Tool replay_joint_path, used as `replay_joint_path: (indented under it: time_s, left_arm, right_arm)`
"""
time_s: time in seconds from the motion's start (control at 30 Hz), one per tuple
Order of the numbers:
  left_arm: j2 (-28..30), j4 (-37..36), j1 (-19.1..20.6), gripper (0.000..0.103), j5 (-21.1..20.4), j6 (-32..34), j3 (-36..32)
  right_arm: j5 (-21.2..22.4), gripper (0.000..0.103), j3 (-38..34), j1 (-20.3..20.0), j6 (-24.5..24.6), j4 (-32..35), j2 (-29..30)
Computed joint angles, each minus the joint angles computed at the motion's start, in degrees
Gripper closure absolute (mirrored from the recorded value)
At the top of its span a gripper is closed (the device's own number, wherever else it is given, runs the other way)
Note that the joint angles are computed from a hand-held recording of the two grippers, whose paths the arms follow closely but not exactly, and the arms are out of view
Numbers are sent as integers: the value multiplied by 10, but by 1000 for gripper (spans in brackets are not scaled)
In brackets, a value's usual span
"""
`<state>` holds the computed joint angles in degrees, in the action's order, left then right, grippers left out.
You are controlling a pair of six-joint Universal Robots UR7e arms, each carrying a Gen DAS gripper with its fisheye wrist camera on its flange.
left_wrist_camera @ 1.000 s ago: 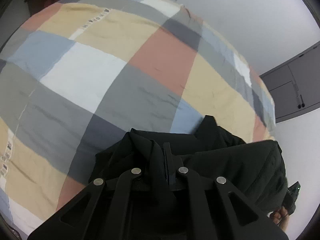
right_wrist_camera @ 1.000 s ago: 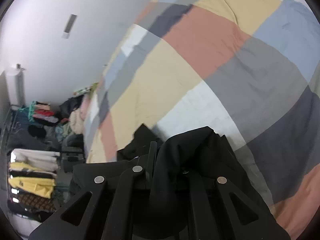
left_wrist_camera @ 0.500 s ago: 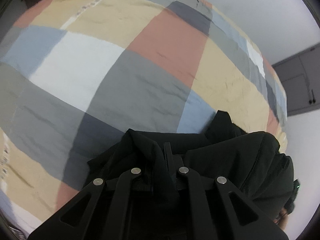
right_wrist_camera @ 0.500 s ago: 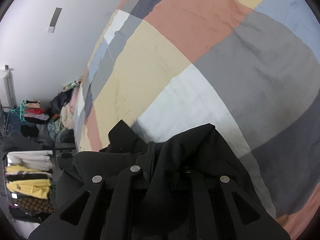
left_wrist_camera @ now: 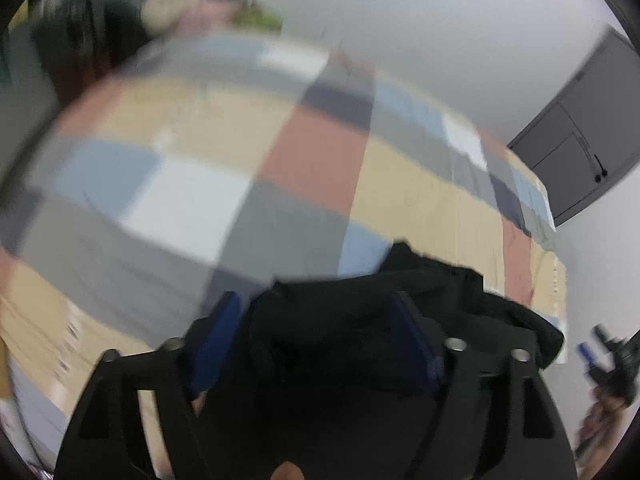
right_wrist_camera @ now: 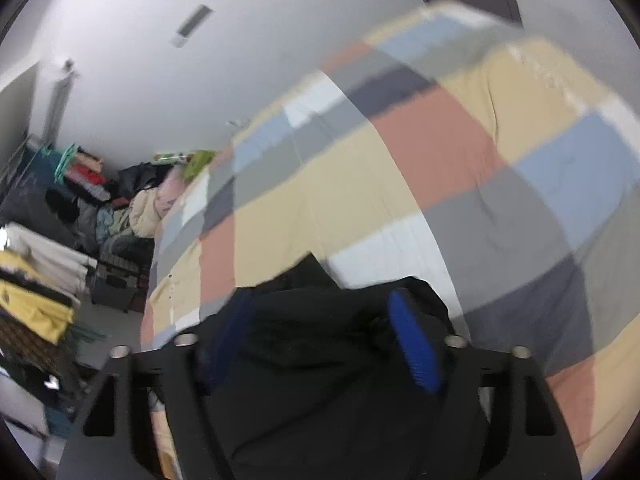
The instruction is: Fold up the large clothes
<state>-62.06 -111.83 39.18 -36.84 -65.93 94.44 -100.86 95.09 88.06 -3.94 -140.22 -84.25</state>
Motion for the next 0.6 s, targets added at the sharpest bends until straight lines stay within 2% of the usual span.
replay_joint_path:
  time_s: [0.1,0.17,0.23,0.27,0.37,0.47,0.6]
  left_arm:
    - [0,-7,-30,21,45,15,9]
    - [3,-51,-45,14,61,49,27]
    - [12,-97,-54,0,66,92,46]
    - [20,-125,-56,0,68,114,56]
    - [45,-193,-55,0,62,159,80]
    - [76,-310,-42,0,31,219,108]
    - [127,-355,-27,0,44,276,107]
  right_arm:
    - [-27,17,21,34,-34,-35,-6]
    - [-43,12,47,54,-67,-77,-6]
    - [-55,5,78,67,-107,-126,-3]
    - [-62,4,100,73,-132,-162,0]
    - [-70,4,154,77,-185,-247,20]
    - [-77,4,199,68,-231,-333,49]
    - [-69,4,227,45,-260,-403,91]
